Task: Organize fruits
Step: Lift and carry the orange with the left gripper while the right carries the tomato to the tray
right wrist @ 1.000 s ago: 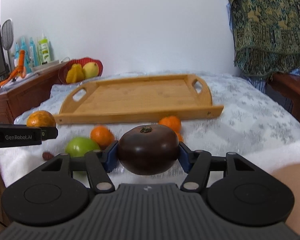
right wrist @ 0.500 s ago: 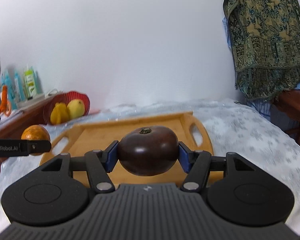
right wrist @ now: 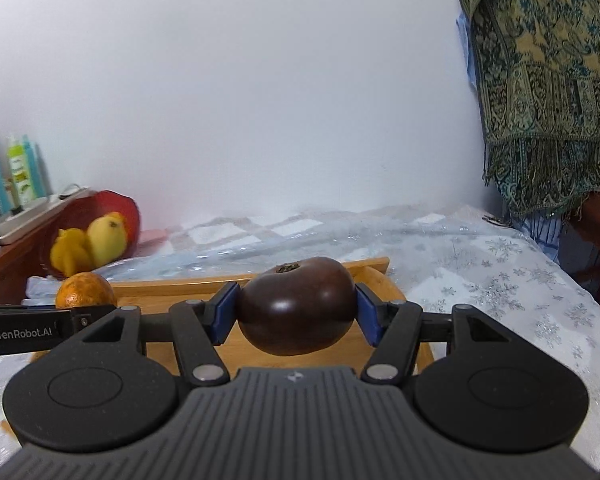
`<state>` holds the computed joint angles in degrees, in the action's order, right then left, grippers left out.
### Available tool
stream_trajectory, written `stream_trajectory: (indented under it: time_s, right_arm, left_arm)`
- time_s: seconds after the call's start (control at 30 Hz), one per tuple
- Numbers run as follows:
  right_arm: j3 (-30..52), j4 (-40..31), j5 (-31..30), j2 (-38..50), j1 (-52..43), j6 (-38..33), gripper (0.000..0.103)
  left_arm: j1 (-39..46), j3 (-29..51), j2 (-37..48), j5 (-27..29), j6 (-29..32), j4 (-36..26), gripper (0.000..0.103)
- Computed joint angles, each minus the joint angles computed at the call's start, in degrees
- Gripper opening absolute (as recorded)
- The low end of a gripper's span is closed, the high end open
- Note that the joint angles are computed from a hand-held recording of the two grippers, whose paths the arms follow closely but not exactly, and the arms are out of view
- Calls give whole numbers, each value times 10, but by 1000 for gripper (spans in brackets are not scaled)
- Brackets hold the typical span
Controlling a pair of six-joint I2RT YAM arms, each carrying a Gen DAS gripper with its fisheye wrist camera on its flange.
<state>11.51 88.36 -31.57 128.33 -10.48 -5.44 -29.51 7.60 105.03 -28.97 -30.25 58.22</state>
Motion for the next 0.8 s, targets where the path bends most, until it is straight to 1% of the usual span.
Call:
stream_trajectory:
  time_s: [0.13, 0.23, 0.3, 0.43, 0.53, 0.7, 0.8]
  right_arm:
    - [55, -70, 26, 4, 26, 9, 63]
    - [81, -97, 53, 13, 50, 8, 63]
    - [95, -114, 61, 17, 61, 6, 63]
    - [111, -126, 66, 26, 76, -1, 62]
    - [123, -139, 75, 33, 84, -2, 62]
    - [119, -136, 72, 31, 83, -3, 62]
    - [116, -146, 69, 23, 80, -12, 62]
  left_arm:
    - [43, 32, 45, 30, 10, 11, 49]
    - [67, 44, 82, 46, 17, 25, 49]
    - [75, 47, 99, 51, 20, 33, 49]
    - [81, 54, 122, 60, 28, 50, 49]
    - [71, 61, 127, 55, 27, 40, 49]
    - [61, 72, 137, 53, 25, 25, 49]
    - [60, 77, 142, 55, 22, 18, 49]
